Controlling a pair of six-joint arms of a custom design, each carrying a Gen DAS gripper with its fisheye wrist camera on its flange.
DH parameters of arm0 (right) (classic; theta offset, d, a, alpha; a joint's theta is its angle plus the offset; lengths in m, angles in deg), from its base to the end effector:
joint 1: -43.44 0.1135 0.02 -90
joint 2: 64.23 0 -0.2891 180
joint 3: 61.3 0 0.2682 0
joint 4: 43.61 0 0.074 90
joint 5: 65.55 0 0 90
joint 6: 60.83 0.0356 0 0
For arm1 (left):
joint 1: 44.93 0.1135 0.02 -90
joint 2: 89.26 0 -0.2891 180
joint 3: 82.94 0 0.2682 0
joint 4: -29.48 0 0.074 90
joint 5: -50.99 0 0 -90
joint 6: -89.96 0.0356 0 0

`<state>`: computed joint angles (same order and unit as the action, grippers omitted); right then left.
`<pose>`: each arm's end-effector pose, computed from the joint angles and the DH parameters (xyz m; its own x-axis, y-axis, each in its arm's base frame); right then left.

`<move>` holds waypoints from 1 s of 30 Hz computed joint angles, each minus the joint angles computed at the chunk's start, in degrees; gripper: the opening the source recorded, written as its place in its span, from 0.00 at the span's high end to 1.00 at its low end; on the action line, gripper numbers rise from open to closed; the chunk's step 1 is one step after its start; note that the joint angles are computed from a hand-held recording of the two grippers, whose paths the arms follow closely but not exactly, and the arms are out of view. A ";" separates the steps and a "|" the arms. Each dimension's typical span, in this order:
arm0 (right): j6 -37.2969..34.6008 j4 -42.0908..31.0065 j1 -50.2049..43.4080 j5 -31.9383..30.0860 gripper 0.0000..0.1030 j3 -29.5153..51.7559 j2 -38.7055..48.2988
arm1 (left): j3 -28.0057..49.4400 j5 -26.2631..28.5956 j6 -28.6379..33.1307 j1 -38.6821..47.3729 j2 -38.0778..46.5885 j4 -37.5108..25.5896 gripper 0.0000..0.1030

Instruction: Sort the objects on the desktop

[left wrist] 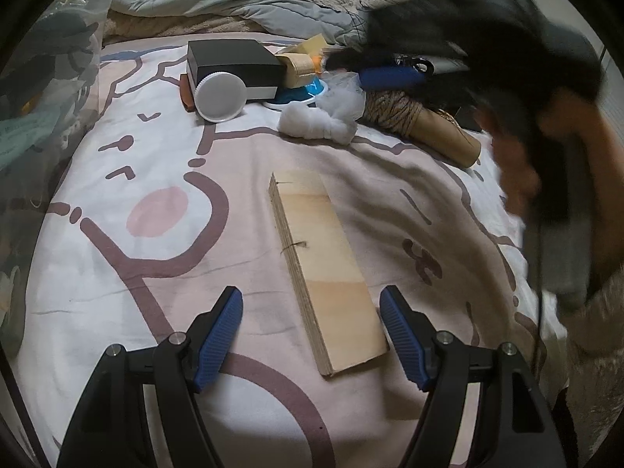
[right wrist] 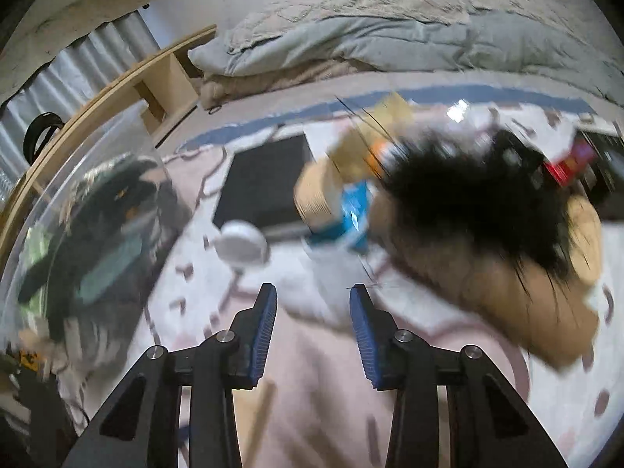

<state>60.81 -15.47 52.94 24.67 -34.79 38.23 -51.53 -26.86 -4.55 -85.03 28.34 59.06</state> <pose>0.2181 0.0364 0.0544 -0.7074 0.4135 -0.5733 0.2450 0.9042 0.3499 0.1724 -0.1549 0.0113 -0.6932 0.4832 -0.5348 0.6659 0.7134 -0.2185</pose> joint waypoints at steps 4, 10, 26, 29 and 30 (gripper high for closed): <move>-2.70 -6.09 0.69 1.25 0.62 8.58 5.29 | 0.52 0.89 0.18 0.66 0.27 -0.54 0.30; -6.18 -15.38 0.85 0.67 0.69 17.92 15.82 | 0.60 1.37 0.51 0.94 0.21 -0.83 0.30; -6.23 -0.87 -2.53 -8.38 0.73 3.22 15.38 | 0.55 0.56 0.91 0.85 -0.25 -1.37 0.30; -5.81 1.33 -3.59 -10.29 0.76 1.03 14.95 | 0.53 0.40 0.81 0.68 -0.25 -1.31 0.30; -5.28 2.94 -3.54 -10.76 0.79 -0.32 14.86 | 0.52 0.35 0.88 0.70 -0.23 -1.32 0.30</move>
